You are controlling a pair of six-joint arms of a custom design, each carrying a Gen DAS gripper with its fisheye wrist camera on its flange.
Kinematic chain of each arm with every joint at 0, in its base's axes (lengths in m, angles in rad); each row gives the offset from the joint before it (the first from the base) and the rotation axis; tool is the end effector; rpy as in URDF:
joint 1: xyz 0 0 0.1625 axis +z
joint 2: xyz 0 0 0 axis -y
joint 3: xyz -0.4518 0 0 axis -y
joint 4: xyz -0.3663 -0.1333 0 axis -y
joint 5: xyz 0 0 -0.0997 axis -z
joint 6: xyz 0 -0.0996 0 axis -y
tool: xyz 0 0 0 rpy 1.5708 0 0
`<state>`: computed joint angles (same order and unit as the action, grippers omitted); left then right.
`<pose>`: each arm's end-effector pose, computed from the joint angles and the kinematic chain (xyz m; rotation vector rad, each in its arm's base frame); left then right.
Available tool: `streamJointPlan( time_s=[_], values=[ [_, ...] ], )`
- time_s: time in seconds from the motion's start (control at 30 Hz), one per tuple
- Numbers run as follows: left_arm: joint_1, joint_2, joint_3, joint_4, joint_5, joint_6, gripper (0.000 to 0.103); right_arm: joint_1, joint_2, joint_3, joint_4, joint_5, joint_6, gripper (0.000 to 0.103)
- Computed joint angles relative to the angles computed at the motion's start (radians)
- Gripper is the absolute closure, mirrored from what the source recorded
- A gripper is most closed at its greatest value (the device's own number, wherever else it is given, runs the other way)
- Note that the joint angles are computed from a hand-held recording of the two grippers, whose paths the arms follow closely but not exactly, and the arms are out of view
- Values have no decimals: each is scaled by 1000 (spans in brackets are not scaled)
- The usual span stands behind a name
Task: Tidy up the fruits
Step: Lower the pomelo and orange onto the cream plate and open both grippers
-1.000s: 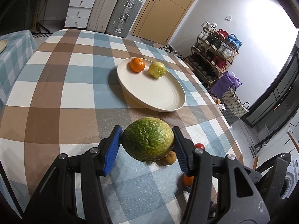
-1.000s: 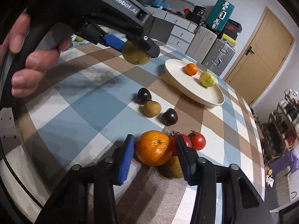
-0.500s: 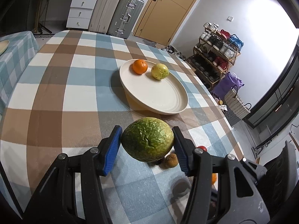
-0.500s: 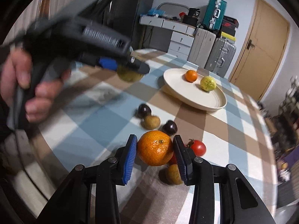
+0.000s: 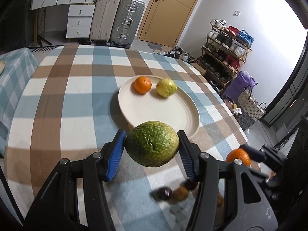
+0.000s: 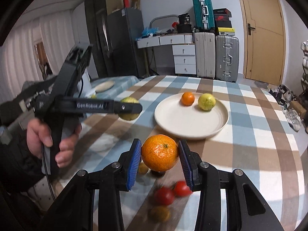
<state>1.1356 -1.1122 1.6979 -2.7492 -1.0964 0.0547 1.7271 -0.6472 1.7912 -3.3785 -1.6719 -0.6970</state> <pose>-0.1066 -0.6534 0.3473 0.4521 2.6141 -0.9142 0.2232 -0.6245 0.0848 1.0900 -2.5131 0.8725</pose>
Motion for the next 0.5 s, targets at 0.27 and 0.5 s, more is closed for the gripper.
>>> streamJointPlan(
  time_s=[0.27,0.5],
  values=[
    [28,122,-171,66,-31,3,51,-11,22,-205,195,37,60,62],
    [59,209,-302,126,-34,10,51,-29,104,-461,452,111,243,62]
  ],
)
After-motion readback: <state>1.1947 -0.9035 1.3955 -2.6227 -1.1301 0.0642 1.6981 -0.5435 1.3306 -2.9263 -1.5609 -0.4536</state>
